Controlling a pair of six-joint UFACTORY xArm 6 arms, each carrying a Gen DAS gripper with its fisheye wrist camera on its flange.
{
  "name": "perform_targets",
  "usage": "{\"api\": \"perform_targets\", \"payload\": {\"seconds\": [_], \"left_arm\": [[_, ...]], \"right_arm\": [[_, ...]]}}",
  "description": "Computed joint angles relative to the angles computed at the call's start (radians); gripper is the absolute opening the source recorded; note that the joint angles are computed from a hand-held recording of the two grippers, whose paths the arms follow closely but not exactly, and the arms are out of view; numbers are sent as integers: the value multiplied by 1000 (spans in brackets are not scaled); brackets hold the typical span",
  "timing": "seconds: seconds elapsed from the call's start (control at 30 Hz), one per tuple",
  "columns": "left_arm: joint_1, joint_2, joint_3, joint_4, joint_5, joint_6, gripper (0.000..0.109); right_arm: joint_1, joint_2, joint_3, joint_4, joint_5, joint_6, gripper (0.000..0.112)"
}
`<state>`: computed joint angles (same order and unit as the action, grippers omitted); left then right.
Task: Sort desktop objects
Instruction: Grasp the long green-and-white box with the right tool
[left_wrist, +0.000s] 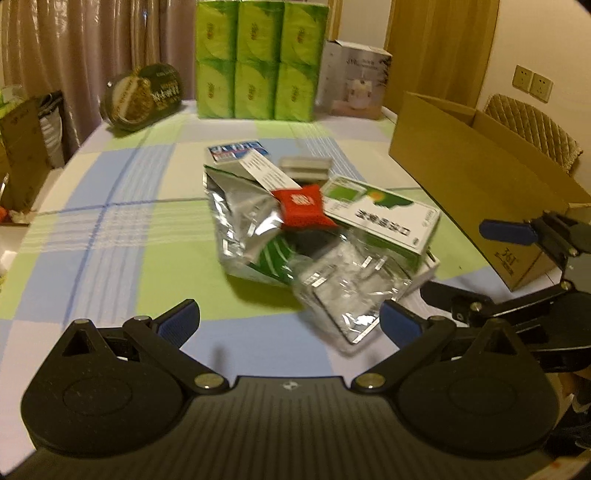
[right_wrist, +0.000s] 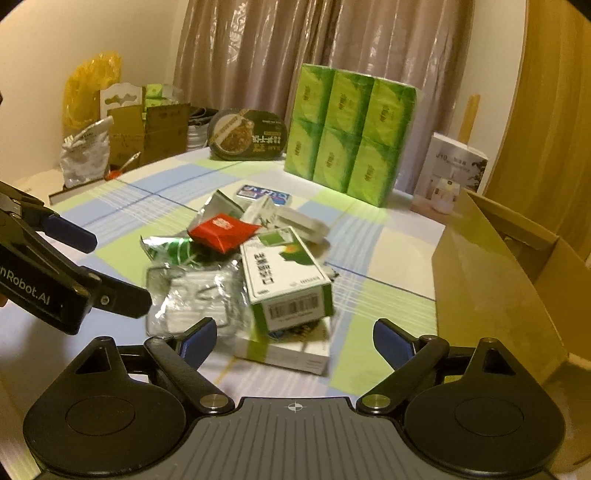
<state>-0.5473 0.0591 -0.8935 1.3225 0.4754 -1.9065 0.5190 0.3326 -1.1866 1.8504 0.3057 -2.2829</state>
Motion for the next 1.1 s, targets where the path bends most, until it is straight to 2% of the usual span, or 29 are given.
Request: {"api": "perform_targets", "payload": {"seconds": [0.13, 0.3, 0.47, 0.73, 0.83, 0.87, 0.93, 1.0, 1.1], "left_arm": [[-1, 45, -38, -19, -16, -57, 102], [24, 90, -79, -16, -79, -228, 102], [27, 135, -128, -28, -84, -324, 102], [2, 199, -199, -135, -18, -200, 101], [4, 182, -180, -131, -22, -156, 94], [6, 168, -165, -130, -28, -140, 89], [-2, 148, -145, -158, -4, -88, 83], [-6, 128, -123, -186, 16, -30, 81], [-3, 104, -95, -157, 8, -40, 83]], "right_arm": [[-18, 9, 7, -49, 21, 26, 90], [-38, 24, 5, -62, 39, -3, 90], [-58, 28, 4, -72, 62, -17, 90], [-74, 33, -3, -69, 91, -76, 90], [-73, 39, -14, -77, 101, -76, 90], [-72, 42, -19, -83, 105, -75, 90], [-68, 45, -27, -92, 115, -76, 90], [-61, 53, -38, -101, 122, -78, 90], [-46, 73, -63, -111, 126, -82, 90]]}}
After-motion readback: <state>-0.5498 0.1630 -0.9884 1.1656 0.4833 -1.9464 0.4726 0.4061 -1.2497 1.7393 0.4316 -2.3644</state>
